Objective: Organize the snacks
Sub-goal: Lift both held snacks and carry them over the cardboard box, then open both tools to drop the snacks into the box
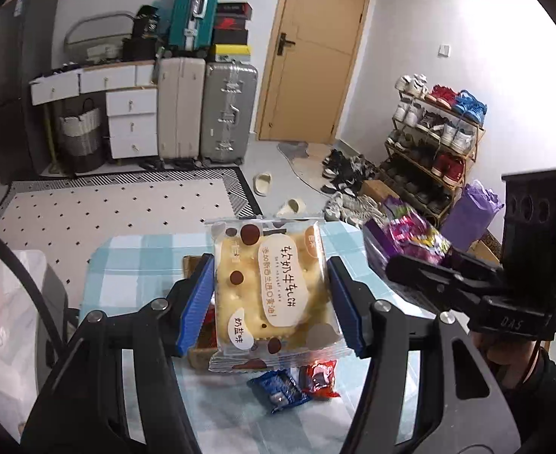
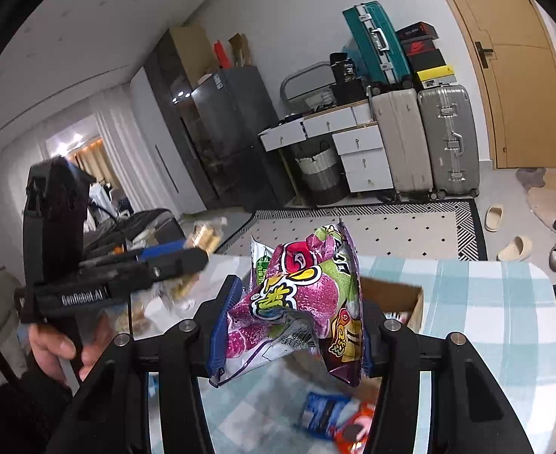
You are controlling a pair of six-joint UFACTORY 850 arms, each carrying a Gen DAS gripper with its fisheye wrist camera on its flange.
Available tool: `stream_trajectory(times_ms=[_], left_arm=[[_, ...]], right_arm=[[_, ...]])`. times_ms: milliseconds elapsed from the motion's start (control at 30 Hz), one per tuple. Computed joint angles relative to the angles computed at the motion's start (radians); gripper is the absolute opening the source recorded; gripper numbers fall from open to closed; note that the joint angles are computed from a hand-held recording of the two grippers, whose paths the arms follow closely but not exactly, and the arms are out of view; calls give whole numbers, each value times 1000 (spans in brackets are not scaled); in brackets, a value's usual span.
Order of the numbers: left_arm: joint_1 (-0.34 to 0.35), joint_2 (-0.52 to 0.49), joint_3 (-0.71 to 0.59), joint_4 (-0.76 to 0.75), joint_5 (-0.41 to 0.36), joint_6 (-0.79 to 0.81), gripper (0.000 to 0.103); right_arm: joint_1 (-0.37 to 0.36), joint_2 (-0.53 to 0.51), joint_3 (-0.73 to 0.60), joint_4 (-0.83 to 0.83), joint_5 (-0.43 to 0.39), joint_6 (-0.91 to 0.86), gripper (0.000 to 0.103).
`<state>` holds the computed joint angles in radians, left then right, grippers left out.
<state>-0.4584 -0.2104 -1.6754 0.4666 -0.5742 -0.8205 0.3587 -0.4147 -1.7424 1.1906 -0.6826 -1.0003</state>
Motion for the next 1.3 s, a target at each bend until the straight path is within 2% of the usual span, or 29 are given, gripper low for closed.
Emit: stream_trajectory(times_ms=[200,300,433,567,767,867,1000,1233,1300], left_arm=[[52,-187,-190,-158,-29,140,56],[75,-236,-208,-234,-3,196,56],[115,-323,-262,-367,-14,287,56],[148,-385,-275,-431,-18,340,56],[181,-443,-279,-496,-8,402,57],[192,-437,-236,-530,17,424,57],[201,-458,-240,-561,9,454,57],[204,-470,-242,-531,18,426,57],[202,-465,-237,-512,14,406,57]], right_arm=[[11,-121,-177,-127,13,136,53],[16,-193,-266,-217,4,213,53],[15,-276,-353,-298,-25,286,53],[16,-362,-453,-366,-67,350,53],[25,-446,-536,-425,-109,391,53],[31,-475,-561,-443,-124,409,53],[36,-510,-598,-463,-143,435,53],[46,-549,-646,-492,-165,471,53],[48,-555,-653,-499,-165,479,57]])
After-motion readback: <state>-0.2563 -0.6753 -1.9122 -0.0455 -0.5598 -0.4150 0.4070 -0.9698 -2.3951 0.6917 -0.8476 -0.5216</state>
